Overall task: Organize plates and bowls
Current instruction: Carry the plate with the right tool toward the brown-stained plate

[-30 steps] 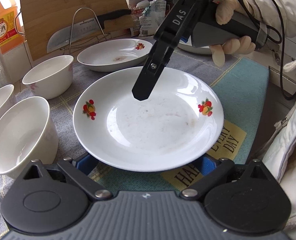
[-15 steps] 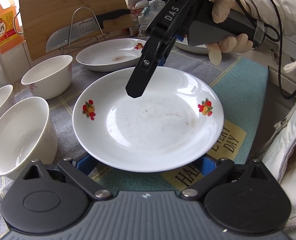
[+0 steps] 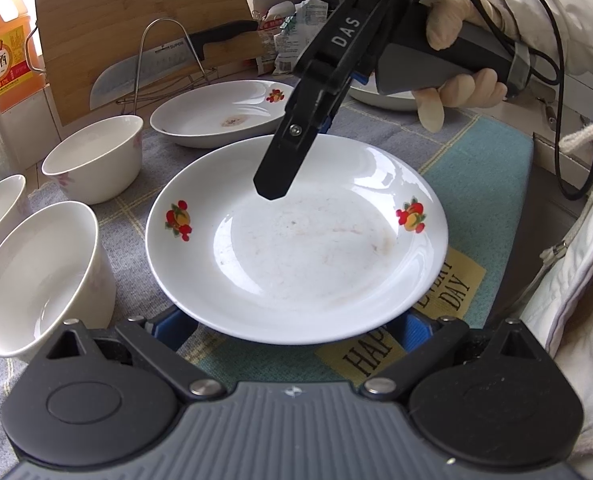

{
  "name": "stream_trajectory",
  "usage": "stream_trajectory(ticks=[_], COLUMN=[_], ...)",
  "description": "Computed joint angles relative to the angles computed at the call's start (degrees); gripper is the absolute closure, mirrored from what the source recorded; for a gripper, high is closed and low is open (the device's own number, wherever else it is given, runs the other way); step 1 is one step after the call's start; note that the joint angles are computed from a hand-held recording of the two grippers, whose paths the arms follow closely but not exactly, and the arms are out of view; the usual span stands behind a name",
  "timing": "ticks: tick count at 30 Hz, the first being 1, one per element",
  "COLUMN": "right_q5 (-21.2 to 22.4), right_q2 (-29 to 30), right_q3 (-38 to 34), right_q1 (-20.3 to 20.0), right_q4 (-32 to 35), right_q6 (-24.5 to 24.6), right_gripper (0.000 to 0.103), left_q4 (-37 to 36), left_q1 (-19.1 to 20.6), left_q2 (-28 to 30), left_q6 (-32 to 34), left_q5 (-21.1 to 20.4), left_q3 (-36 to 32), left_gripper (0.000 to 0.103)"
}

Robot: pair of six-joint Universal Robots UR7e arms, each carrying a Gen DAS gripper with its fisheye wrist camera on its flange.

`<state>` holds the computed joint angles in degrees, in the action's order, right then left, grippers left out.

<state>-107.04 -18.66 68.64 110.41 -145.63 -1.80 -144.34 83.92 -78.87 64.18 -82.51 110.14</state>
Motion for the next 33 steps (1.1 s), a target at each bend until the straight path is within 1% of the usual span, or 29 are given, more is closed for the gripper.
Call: stream_trajectory(ticks=[16, 33], right_q5=[-0.21, -0.18], right_q2=[-3.75, -9.47], right_q3=[5.28, 13.04], right_q1=[-0.03, -1.41], right_q4=[-3.35, -9.09], right_q6=[-0.46, -1.19], right_gripper=[0.0, 0.0], left_q4=[0.49, -0.23], left_q1=[-2.43, -6.84], left_q2=[-0.86, 1.4], left_q6=[-1.47, -2.53], left_q5=[0.35, 2.03], left_q3=[1.15, 1.49], left_gripper=[0.004, 0.004])
